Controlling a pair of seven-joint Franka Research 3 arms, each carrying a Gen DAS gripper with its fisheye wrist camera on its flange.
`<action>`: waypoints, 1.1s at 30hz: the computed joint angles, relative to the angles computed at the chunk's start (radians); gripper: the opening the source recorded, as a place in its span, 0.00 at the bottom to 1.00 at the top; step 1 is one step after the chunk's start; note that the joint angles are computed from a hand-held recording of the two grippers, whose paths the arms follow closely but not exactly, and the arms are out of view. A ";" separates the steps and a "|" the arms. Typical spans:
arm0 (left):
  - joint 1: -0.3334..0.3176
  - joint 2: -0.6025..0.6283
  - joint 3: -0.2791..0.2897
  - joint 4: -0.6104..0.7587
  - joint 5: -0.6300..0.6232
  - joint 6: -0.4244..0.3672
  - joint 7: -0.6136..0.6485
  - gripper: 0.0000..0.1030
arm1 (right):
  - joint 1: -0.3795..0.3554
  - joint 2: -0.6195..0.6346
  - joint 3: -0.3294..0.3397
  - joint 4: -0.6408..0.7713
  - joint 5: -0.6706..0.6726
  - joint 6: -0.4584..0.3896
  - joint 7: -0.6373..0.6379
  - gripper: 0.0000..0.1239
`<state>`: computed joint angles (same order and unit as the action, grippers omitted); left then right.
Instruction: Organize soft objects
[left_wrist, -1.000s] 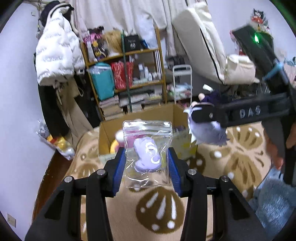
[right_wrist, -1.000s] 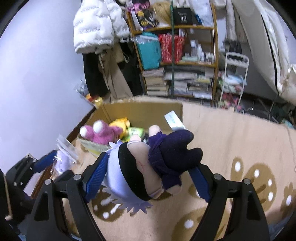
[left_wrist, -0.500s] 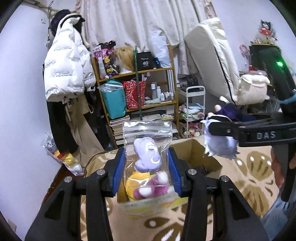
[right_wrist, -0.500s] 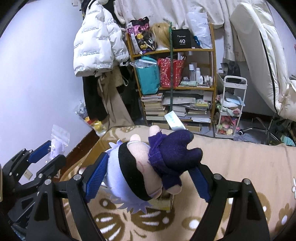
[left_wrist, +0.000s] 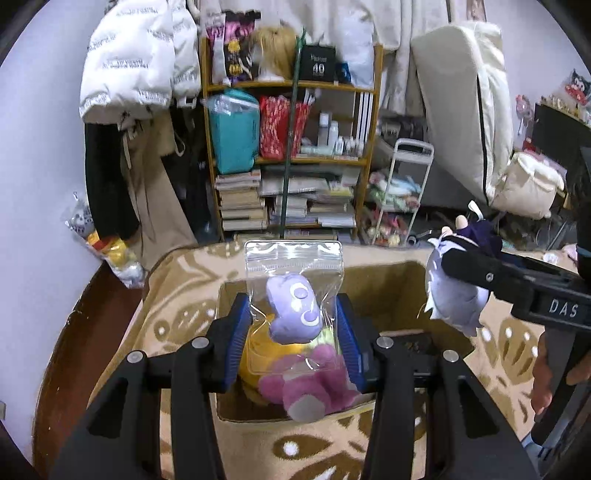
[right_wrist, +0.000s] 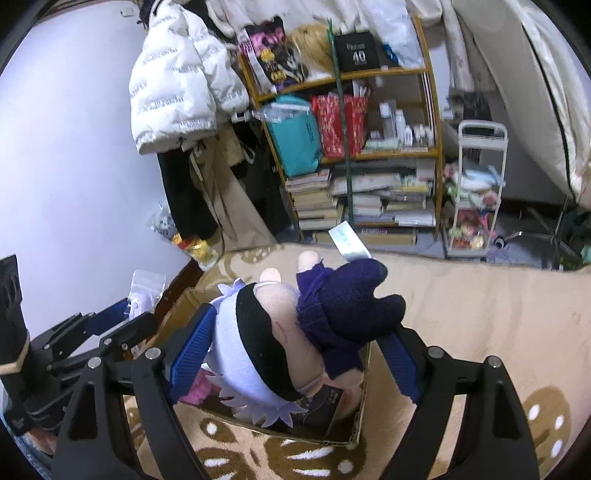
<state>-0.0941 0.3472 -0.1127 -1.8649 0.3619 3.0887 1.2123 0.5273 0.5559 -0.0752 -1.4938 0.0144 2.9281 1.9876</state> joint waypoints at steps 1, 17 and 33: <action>0.007 0.004 -0.010 0.002 -0.005 -0.009 0.009 0.44 | -0.005 0.010 0.006 0.007 0.005 -0.010 -0.004 0.72; -0.051 -0.017 0.067 -0.053 -0.021 0.008 -0.011 0.73 | -0.050 0.034 0.079 0.011 0.106 -0.040 -0.121 0.75; -0.345 -0.253 0.435 -0.196 0.867 0.006 -0.850 0.88 | 0.140 -0.193 -0.132 -0.238 -0.171 0.065 0.143 0.83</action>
